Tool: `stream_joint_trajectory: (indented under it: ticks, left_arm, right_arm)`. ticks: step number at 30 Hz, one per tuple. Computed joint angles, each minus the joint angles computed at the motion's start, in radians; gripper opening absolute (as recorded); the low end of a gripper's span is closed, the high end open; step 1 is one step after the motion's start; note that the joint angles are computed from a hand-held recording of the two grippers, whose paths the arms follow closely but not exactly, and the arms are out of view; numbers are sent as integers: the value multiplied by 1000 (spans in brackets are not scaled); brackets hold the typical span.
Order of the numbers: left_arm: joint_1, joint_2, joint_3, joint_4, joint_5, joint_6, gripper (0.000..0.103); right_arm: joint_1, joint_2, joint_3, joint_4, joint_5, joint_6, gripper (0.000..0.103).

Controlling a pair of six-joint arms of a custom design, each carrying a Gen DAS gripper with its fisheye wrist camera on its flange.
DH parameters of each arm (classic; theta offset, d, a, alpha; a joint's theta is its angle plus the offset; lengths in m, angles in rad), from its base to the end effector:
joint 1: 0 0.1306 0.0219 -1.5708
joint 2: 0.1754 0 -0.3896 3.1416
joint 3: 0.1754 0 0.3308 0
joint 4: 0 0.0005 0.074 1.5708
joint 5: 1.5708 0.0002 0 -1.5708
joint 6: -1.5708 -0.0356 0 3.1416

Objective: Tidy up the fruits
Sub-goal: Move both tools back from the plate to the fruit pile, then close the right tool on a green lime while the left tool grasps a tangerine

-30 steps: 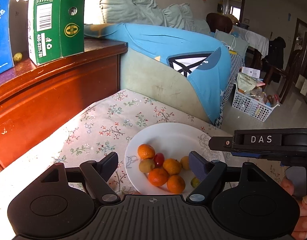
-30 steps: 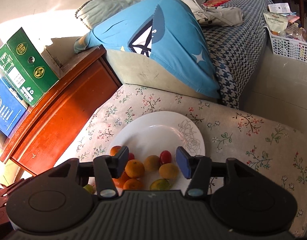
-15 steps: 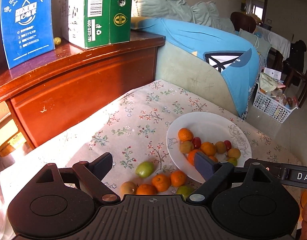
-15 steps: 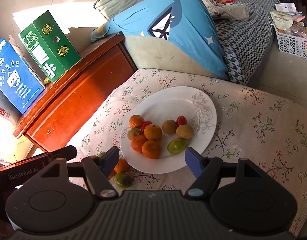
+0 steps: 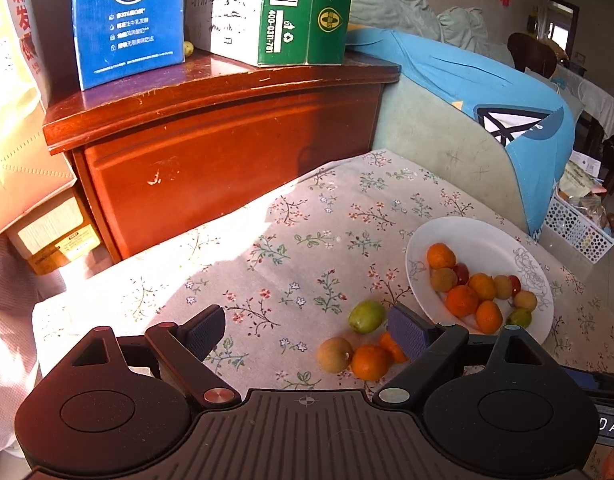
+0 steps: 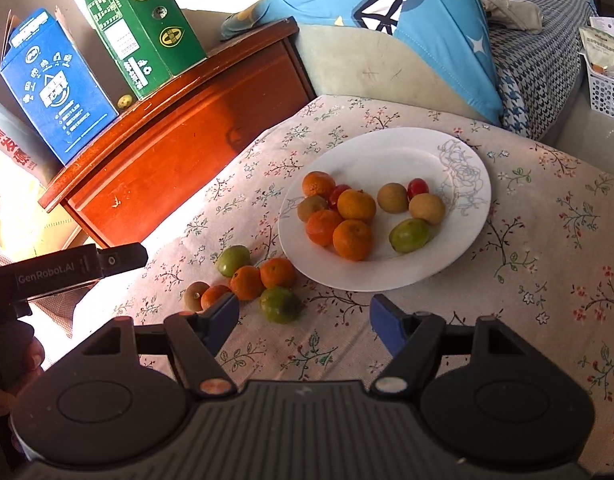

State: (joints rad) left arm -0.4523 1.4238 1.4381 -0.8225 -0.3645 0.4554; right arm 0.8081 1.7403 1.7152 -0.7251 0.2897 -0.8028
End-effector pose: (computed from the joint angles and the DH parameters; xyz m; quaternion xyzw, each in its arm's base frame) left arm 0.3990 -0.1803 0.4471 -0.0689 0.9127 -0.0093 0.4027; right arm 0.3969 0.3999 0.4151 0.0552 0.9075 0.1929 0.3689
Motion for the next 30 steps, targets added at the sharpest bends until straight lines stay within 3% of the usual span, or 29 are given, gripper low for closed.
stream_joint_trajectory:
  ticks: [6,8,12,22,25,30]
  left_arm:
    - [16,5,-12,-43,-1,-21,90]
    - [20,9,-13,-59,15,-38,90]
    - [25,-1,-32,-61,24,-56,90]
    - [36,-10,-60,-35,89,-66,90]
    - [23,-7,-65,-22,89,-92,90]
    - [11,-1,-78,12,121,-110,90]
  right_arm:
    - [9,57,47,-10,-4,14,71]
    - [12,76,58,-11,-4,25,63]
    - [18,113,84,-26,9,30,57]
    - [23,164,127,-7,49,63,45]
    - [29,174,141,-20,79,101,33]
    - [24,156,126,-33,49,99,32]
